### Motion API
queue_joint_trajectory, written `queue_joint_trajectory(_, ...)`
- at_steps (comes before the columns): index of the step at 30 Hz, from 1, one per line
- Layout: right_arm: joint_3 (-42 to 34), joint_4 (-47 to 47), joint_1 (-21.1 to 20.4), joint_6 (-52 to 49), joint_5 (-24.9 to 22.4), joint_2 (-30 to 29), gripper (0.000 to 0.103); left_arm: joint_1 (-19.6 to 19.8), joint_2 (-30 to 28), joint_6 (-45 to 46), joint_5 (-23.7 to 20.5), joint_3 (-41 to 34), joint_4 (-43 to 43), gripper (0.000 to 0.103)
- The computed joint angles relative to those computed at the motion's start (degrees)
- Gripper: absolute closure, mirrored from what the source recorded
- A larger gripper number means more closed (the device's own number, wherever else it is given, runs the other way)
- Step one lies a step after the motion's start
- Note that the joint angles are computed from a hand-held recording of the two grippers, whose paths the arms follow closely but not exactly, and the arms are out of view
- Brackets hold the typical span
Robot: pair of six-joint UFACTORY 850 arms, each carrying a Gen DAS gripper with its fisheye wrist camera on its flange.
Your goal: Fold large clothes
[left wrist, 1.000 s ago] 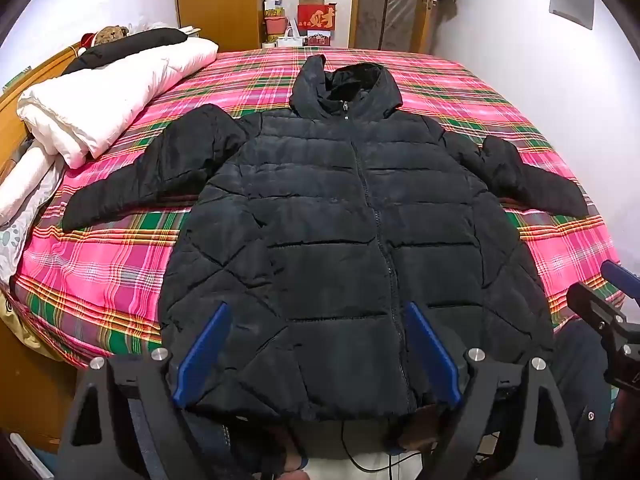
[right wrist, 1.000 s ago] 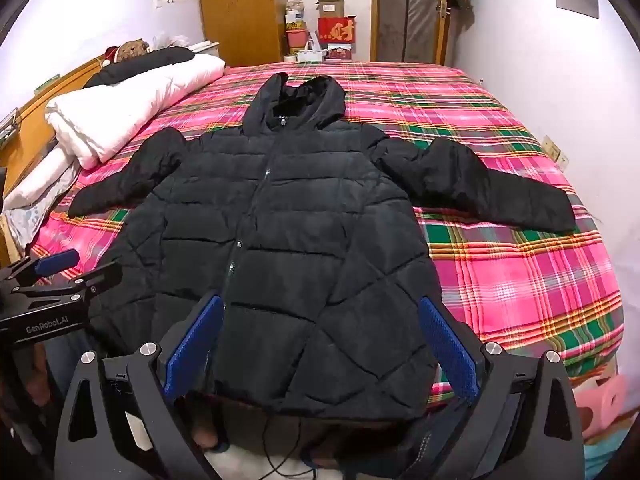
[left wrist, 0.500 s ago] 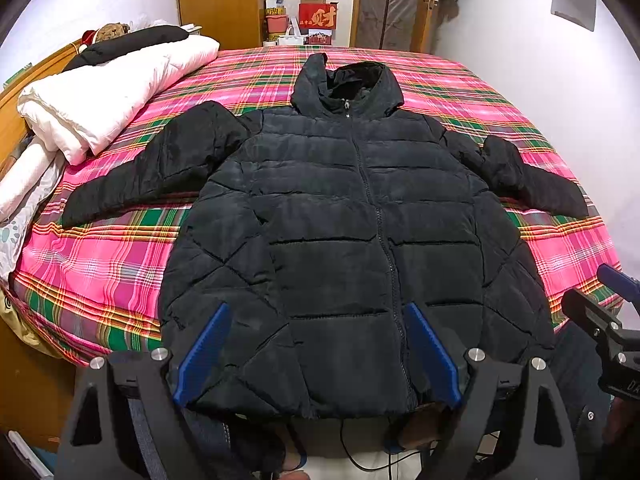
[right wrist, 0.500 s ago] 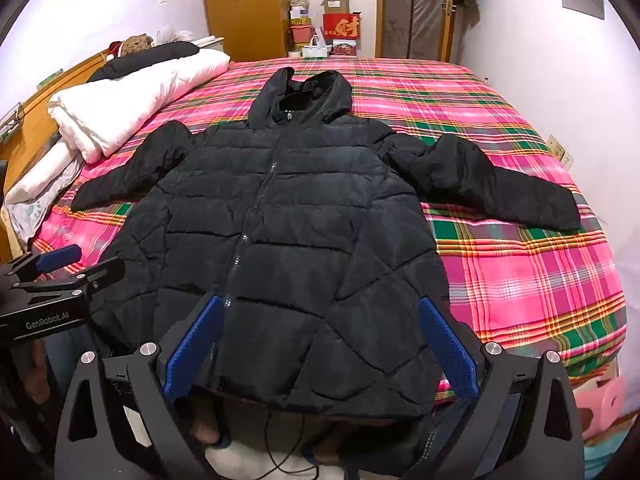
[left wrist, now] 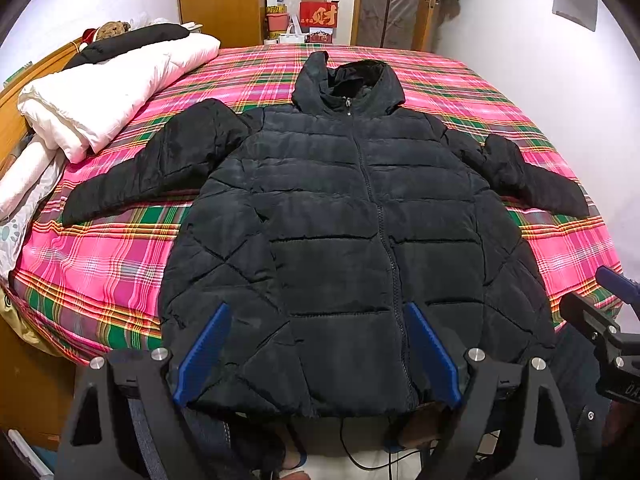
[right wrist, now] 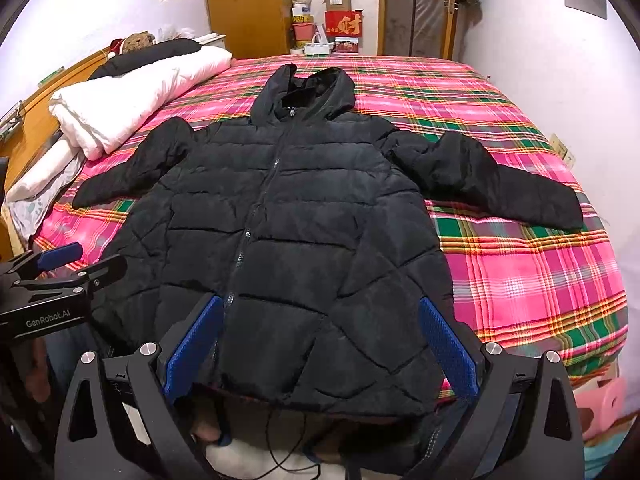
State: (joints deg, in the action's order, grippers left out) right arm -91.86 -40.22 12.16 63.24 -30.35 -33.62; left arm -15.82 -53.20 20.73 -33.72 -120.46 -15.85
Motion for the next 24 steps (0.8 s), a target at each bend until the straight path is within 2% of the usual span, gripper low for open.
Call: queue_joint_trajectory(24,-0.3,0.4,-0.1,-0.5,-0.1,-0.1,0.005,0.0,-0.1,0.1,0.0,0.0,-0.1,0.013)
